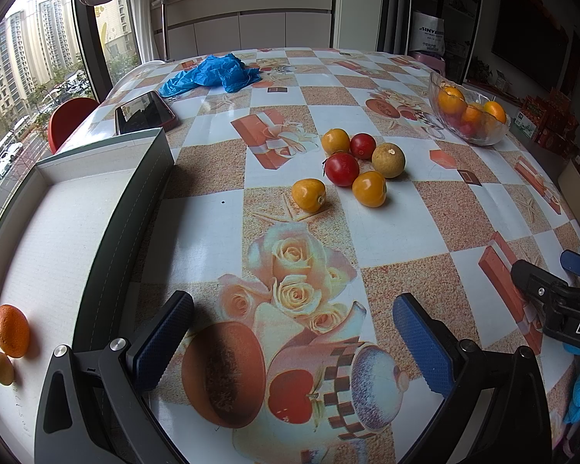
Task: Organize fruits
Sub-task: 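Grasp a yellow tomato with the left gripper while the right gripper grasps another yellow tomato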
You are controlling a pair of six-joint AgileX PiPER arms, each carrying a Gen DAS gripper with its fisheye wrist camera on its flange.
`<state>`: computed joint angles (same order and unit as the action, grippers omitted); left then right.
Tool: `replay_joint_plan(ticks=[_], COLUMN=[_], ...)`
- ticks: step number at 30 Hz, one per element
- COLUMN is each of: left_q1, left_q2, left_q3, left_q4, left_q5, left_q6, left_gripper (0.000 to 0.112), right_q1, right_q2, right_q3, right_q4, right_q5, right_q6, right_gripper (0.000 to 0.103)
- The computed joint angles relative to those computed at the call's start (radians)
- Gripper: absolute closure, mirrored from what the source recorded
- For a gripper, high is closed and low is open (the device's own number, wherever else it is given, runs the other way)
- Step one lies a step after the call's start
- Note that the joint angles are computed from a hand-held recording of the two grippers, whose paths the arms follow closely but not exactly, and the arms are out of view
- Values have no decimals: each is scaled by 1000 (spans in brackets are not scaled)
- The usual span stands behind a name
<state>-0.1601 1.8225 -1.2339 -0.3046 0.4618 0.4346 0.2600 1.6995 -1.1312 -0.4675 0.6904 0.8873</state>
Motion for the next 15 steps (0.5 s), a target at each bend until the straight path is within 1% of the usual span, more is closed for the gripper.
replay_joint_plan(ticks=[2, 3, 4, 6, 9, 11, 14, 15], left_q1=[0, 0, 8, 24, 34, 35, 37, 40], left_q2=[2, 0, -2, -11, -40, -61, -66, -60], left_q3=[-3, -1, 0, 10, 48, 79, 80, 69], left_q4=[3, 3, 18, 25, 8, -8, -11, -10], left_q5=[0, 1, -3, -4, 2, -8, 3, 16], left_q6=[-2, 0, -37, -58, -14, 13, 22, 22], left_gripper=[9, 10, 11, 11, 11, 11, 11, 11], right_q1=[27, 42, 43, 38, 32, 44, 66, 71], right_q2=[33, 48, 62, 99, 148, 197, 260, 279], right_q3=[-54, -77, -98, -153, -229, -305, -402, -433], right_q4=[56, 50, 59, 99, 197, 216, 225, 236], right_q5=[4, 15, 18, 32, 12, 38, 62, 68], right_q6=[-82, -77, -76, -103, -219, -258, -292, -311], right_gripper=[0, 2, 2, 2, 3, 4, 13, 19])
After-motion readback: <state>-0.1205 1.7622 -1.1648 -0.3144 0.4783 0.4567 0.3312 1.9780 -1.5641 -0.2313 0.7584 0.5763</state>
